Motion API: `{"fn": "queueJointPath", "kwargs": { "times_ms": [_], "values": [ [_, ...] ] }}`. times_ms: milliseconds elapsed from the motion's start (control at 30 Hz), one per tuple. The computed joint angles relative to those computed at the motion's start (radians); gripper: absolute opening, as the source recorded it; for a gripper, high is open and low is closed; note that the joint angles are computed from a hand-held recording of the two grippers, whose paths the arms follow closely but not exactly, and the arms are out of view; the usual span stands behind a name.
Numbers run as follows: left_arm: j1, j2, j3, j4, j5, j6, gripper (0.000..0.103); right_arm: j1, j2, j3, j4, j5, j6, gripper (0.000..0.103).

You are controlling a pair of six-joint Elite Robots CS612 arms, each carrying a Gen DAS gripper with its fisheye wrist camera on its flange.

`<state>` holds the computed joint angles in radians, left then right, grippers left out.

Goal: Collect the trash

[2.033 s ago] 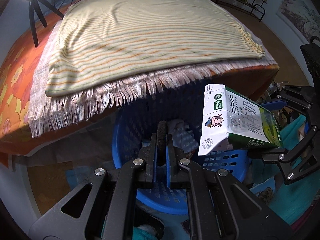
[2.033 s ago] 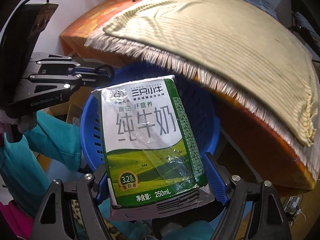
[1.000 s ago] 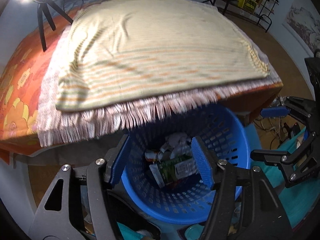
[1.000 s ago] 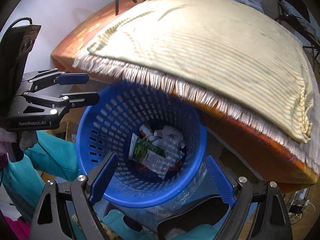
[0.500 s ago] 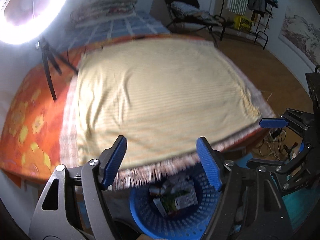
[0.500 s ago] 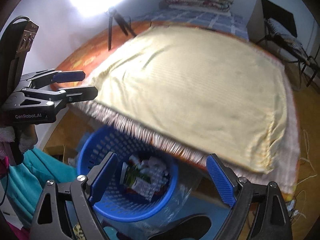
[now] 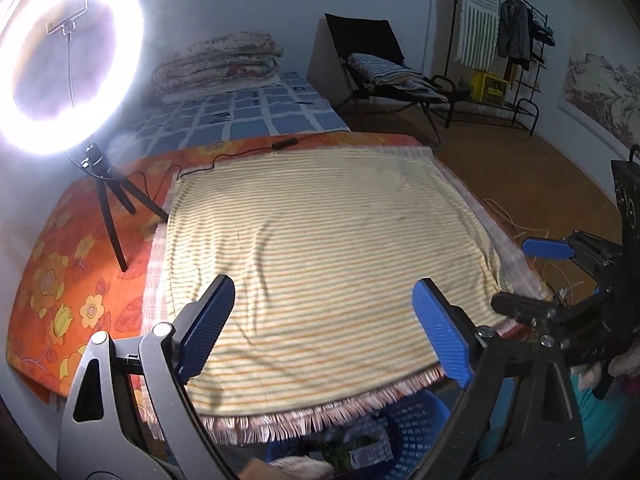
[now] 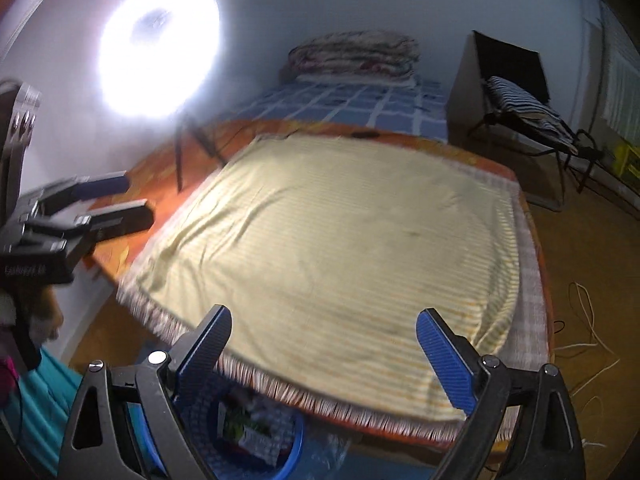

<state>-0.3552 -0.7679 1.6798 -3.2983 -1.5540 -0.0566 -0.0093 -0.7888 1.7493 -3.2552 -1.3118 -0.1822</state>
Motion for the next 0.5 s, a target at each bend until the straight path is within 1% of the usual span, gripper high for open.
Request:
{"fn": "queueJointPath", "kwargs": {
  "times_ms": [100,200,300,367,500],
  "values": [
    [-0.001,0.008,-0.014,0.015,0.017,-0.013,0.094,-0.004,0.015,-0.017,-0.028,-0.007,0.044,0.095],
    [0.0,0.016,-0.025,0.028,0.022,-0.028,0.098,-0.008,0.029,-0.04,-0.021,-0.006,0.085,0.095],
    [0.005,0.02,-0.031,0.039,0.004,-0.042,0.098,-0.008,0.04,-0.06,0.0,-0.02,0.08,0.095],
    [0.006,0.022,-0.039,0.062,0.01,-0.06,0.101,-0.003,0.049,-0.072,-0.005,-0.05,0.071,0.095],
    [0.012,0.022,-0.049,0.099,-0.013,-0.092,0.102,-0.008,0.051,-0.073,-0.02,-0.023,0.082,0.095]
  ]
}}
